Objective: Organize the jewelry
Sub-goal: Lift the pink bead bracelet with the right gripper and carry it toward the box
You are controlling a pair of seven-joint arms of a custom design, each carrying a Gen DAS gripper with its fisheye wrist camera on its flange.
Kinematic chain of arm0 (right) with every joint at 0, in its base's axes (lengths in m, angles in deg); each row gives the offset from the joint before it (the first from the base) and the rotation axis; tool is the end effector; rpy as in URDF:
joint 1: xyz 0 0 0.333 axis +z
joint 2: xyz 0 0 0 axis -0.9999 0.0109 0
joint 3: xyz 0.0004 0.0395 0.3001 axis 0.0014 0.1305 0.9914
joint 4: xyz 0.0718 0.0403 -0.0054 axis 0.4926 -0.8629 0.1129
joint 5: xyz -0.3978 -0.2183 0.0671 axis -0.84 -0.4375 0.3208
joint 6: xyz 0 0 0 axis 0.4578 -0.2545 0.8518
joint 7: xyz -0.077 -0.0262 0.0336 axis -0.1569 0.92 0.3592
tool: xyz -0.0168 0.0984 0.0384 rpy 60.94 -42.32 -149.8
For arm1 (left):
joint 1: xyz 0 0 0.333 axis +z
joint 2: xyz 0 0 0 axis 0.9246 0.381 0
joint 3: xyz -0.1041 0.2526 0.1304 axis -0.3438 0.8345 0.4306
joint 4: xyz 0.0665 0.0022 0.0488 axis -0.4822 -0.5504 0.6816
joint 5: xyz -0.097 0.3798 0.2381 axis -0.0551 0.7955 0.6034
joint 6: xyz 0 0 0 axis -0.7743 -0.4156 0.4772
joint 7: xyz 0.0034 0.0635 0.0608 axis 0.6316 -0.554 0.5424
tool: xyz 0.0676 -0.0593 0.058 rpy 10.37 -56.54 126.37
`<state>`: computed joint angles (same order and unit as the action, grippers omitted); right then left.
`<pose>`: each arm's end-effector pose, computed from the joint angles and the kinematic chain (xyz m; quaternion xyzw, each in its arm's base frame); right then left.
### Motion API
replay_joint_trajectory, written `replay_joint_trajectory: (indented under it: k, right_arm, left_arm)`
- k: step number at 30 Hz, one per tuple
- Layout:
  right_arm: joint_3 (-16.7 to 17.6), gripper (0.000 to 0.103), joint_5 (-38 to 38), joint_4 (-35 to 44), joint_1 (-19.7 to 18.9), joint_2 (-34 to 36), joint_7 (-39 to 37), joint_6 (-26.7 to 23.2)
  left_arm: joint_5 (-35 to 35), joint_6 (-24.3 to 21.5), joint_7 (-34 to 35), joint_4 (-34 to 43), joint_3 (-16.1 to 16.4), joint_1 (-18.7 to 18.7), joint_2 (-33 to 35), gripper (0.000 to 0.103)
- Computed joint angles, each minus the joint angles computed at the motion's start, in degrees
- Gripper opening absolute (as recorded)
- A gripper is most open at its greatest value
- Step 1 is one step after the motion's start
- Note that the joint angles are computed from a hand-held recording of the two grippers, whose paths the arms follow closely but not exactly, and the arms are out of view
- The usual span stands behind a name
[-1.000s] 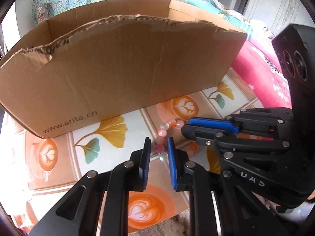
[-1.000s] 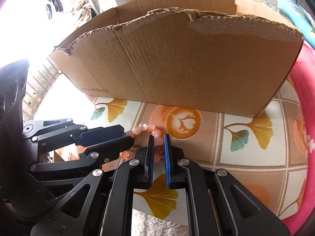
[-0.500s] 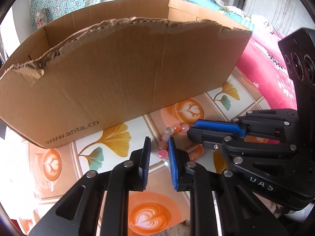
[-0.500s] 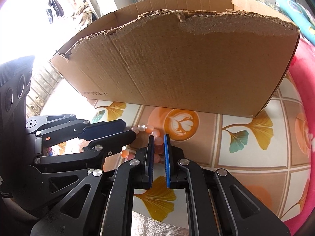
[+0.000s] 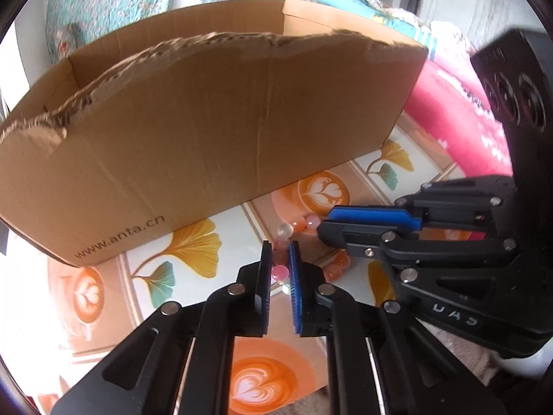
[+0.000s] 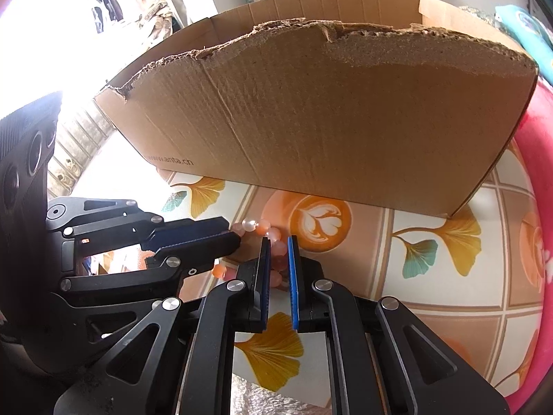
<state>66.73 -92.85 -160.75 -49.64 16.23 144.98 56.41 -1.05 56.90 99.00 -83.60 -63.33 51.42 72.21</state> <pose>0.5477 0.5530 0.4536 -0.5994 0.7289 -0.1566 0.2916 0.6061 -0.3513 0.4878 -0.3022 0.9065 -0.2899 0.0541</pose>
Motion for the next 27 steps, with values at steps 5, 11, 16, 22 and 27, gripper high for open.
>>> replay_joint_trajectory:
  k: [5, 11, 16, 22, 27]
  right_arm:
    - [-0.21, 0.008, -0.51, 1.41, 0.32, 0.64, -0.92, -0.59]
    - [-0.51, 0.008, -0.89, 2.18, 0.49, 0.73, -0.65, -0.86]
    - [-0.41, 0.008, -0.6, 2.29, 0.39, 0.37, -1.19, -1.36]
    - [-0.39, 0.008, -0.67, 2.81, 0.57, 0.42, -1.01, -2.03]
    - [-0.35, 0.008, -0.54, 2.9, 0.51, 0.34, -1.23, -2.14]
  left_arm:
    - [-1.51, -2.49, -0.97, 1.55, 0.2, 0.54, 0.81, 0.009]
    - [-0.45, -3.98, -2.47, 2.65, 0.36, 0.56, 1.12, 0.009]
    - [0.05, -4.29, -3.22, 2.92, 0.42, 0.6, 1.18, 0.009]
    - [0.22, -3.89, -2.98, 2.41, 0.38, 0.62, 0.62, 0.009]
    - [0.35, -3.89, -3.01, 2.28, 0.39, 0.63, 0.38, 0.009]
